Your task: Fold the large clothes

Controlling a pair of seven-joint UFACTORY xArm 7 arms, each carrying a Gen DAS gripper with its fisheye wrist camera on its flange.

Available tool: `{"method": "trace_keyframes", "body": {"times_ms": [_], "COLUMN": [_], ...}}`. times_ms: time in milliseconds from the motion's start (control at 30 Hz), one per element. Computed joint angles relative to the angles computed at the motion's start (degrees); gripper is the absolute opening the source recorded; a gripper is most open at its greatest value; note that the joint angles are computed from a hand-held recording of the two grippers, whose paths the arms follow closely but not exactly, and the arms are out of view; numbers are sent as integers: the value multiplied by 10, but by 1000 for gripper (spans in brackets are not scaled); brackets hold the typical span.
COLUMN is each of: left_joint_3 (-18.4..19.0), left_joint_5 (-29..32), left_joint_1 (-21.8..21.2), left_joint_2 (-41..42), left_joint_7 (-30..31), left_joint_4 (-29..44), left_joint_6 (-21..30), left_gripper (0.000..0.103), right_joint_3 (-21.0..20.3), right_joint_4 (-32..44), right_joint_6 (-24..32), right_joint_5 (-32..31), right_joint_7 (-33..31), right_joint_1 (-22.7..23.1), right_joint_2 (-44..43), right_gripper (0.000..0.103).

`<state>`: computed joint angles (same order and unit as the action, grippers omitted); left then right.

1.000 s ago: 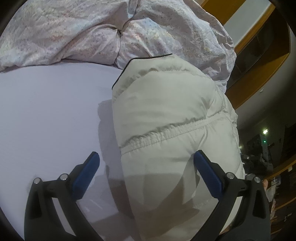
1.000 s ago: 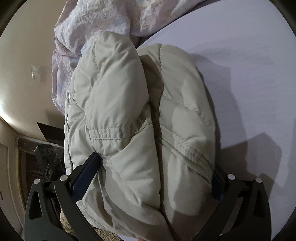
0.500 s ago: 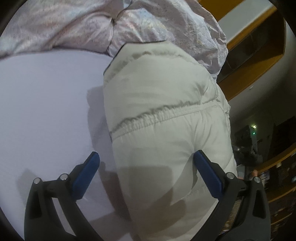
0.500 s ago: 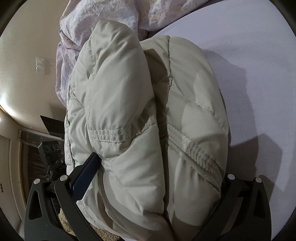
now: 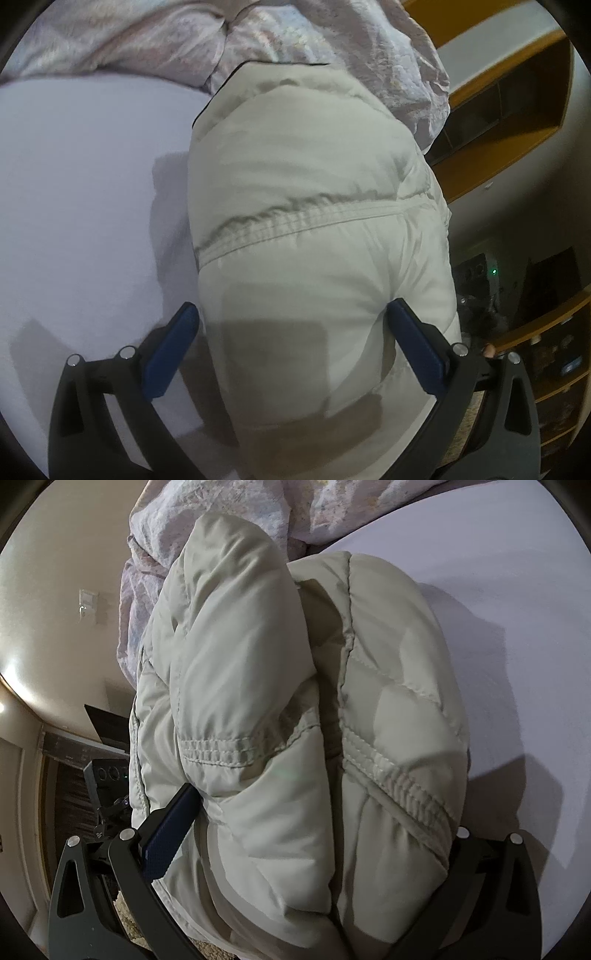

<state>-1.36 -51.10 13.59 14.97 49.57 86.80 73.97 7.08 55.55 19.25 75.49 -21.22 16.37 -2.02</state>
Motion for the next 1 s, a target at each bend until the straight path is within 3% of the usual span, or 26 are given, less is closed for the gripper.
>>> {"method": "trace_keyframes", "body": {"times_ms": [167, 500, 900, 1000], "left_joint_3": [-1, 5, 6, 6], "left_joint_5": [-14, -25, -32, -39], "left_joint_1": [-8, -26, -19, -14], "left_joint_2": [-17, -44, -29, -30], "left_joint_7": [19, 26, 24, 33], "left_joint_4": [-26, -65, -48, -45], "left_joint_6": [-22, -66, -40, -25], "left_gripper": [101, 101, 101, 96], "right_joint_3": [-3, 3, 9, 9], "right_joint_4": [4, 24, 23, 20], "right_joint_6": [21, 25, 10, 6], "right_joint_5": [44, 38, 67, 102], "right_joint_7": [-64, -67, -88, -118], "right_joint_1": [-5, -10, -10, -8], "right_joint_2": [5, 21, 24, 20], "right_gripper": [102, 102, 102, 98]}}
